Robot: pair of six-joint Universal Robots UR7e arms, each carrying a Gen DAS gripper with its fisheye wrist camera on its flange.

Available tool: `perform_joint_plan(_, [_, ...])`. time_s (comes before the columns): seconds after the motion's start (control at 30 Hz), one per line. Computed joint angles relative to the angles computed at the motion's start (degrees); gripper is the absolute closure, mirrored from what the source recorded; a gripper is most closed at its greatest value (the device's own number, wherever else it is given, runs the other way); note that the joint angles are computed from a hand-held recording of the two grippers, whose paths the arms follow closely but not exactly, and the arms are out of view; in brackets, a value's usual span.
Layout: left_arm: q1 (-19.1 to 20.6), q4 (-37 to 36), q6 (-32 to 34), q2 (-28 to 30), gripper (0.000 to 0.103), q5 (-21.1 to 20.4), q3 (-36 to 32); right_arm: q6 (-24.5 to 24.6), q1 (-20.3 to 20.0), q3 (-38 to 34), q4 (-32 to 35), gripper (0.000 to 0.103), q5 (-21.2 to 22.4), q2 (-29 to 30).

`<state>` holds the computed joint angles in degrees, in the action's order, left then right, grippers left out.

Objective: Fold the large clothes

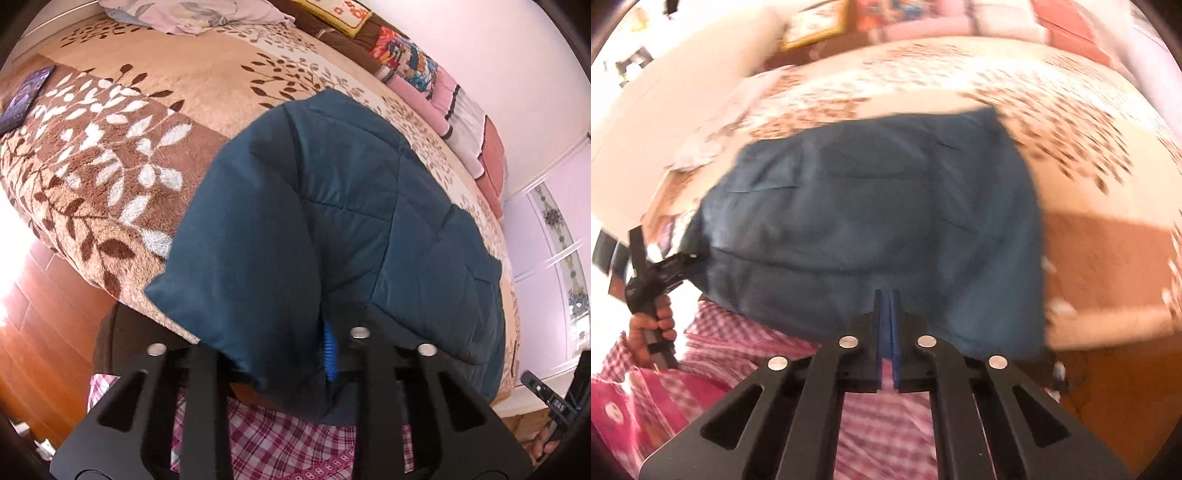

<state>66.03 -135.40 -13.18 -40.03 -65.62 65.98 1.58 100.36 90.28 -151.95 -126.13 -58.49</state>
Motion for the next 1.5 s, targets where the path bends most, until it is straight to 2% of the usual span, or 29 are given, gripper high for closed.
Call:
perform_joint_plan(0.1, [-0.1, -0.7, 0.4, -0.4, 0.082, -0.2, 0.6, -3.6, 0.3, -6.0, 2.0, 0.1, 2.8, 5.3])
perform_joint_plan(0.23, [0.1, -0.9, 0.7, -0.7, 0.083, -0.7, 0.9, -7.2, 0.7, -14.8, 5.5, 0.1, 4.1, 12.7])
perform_joint_plan(0.33, [0.0, -1.2, 1.2, -1.0, 0.083, -0.8, 1.2, -8.2, 0.5, -21.1, 8.9, 0.1, 2.6, 17.2])
perform_joint_plan(0.43, [0.1, -1.7, 1.9, -1.4, 0.084, -1.3, 1.8, -6.4, -0.5, -26.7, 14.0, 0.1, 0.3, 21.1])
perform_joint_plan(0.6, [-0.3, -2.9, 4.0, -2.3, 0.084, -2.0, 3.2, -2.2, -2.9, -33.1, 21.0, 0.103, 1.4, 25.2])
perform_joint_plan(0.83, [-1.4, -4.4, 7.8, -2.7, 0.084, -1.7, 4.1, 1.1, -5.6, -37.4, 26.3, 0.103, 6.7, 26.9])
perform_joint_plan(0.97, [-1.5, -4.8, 8.1, -2.9, 0.085, -2.1, 4.3, 1.7, -6.6, -36.8, 25.4, 0.103, 9.2, 26.4])
perform_joint_plan(1.2, [-1.4, -4.1, 7.1, -3.0, 0.085, -1.6, 4.0, 0.1, -6.4, -32.5, 22.8, 0.103, 9.8, 22.4])
perform_joint_plan(1.33, [-1.4, -4.2, 7.2, -3.1, 0.085, -1.7, 4.1, -2.2, -5.7, -31.0, 17.5, 0.103, 11.7, 20.1])
perform_joint_plan(1.4, [-1.4, -4.2, 7.1, -3.2, 0.085, -1.8, 4.2, -3.0, -5.5, -33.4, 16.0, 0.103, 11.8, 20.5])
perform_joint_plan(1.5, [-1.4, -4.2, 7.1, -3.3, 0.085, -1.8, 4.4, -3.5, -5.3, -41.7, 19.5, 0.103, 9.2, 24.6])
